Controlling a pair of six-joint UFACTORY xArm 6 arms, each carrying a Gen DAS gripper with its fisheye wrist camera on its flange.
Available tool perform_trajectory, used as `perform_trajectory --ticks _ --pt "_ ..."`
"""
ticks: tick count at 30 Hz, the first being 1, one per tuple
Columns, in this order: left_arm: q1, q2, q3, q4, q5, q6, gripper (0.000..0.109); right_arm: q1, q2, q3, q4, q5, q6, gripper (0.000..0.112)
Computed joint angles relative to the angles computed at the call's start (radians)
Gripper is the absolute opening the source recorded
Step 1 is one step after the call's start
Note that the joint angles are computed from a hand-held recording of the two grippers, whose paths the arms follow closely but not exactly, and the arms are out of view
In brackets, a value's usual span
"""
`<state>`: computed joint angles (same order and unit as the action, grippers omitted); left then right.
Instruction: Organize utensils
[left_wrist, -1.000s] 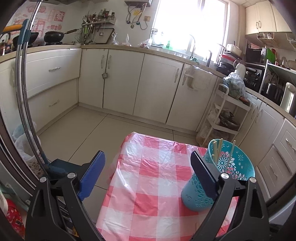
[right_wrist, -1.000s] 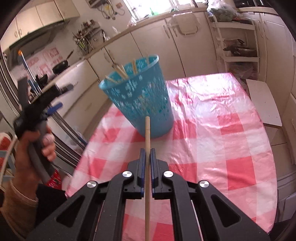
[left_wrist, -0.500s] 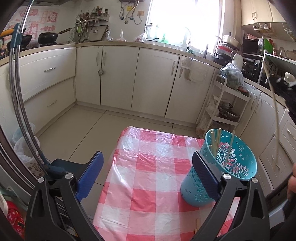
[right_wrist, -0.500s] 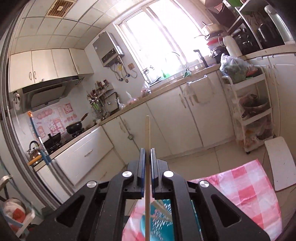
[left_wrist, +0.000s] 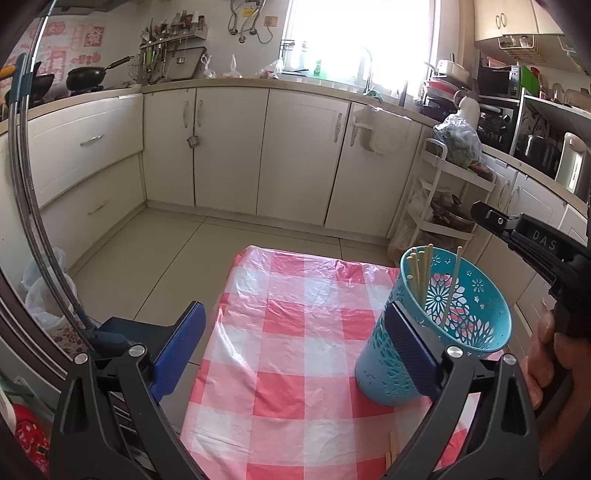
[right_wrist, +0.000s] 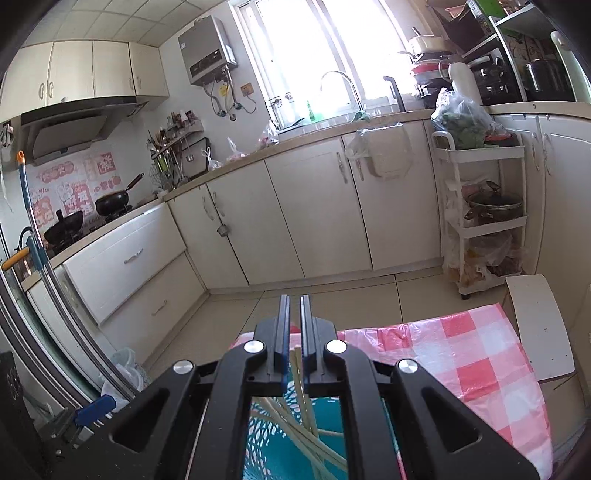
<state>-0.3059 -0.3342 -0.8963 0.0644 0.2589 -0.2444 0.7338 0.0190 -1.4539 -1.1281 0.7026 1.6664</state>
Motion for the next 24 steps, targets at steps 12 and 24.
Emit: perform_trajectory --ticks 12,24 --pt "0.001 -0.004 -0.001 0.025 0.013 -0.008 0.094 0.158 -0.159 0.151 -0.056 0.112 -0.001 0.006" --pt "-0.001 -0.019 0.007 0.055 0.021 -0.012 0.094 0.280 -0.210 0.311 0.153 0.167 0.016 0.016"
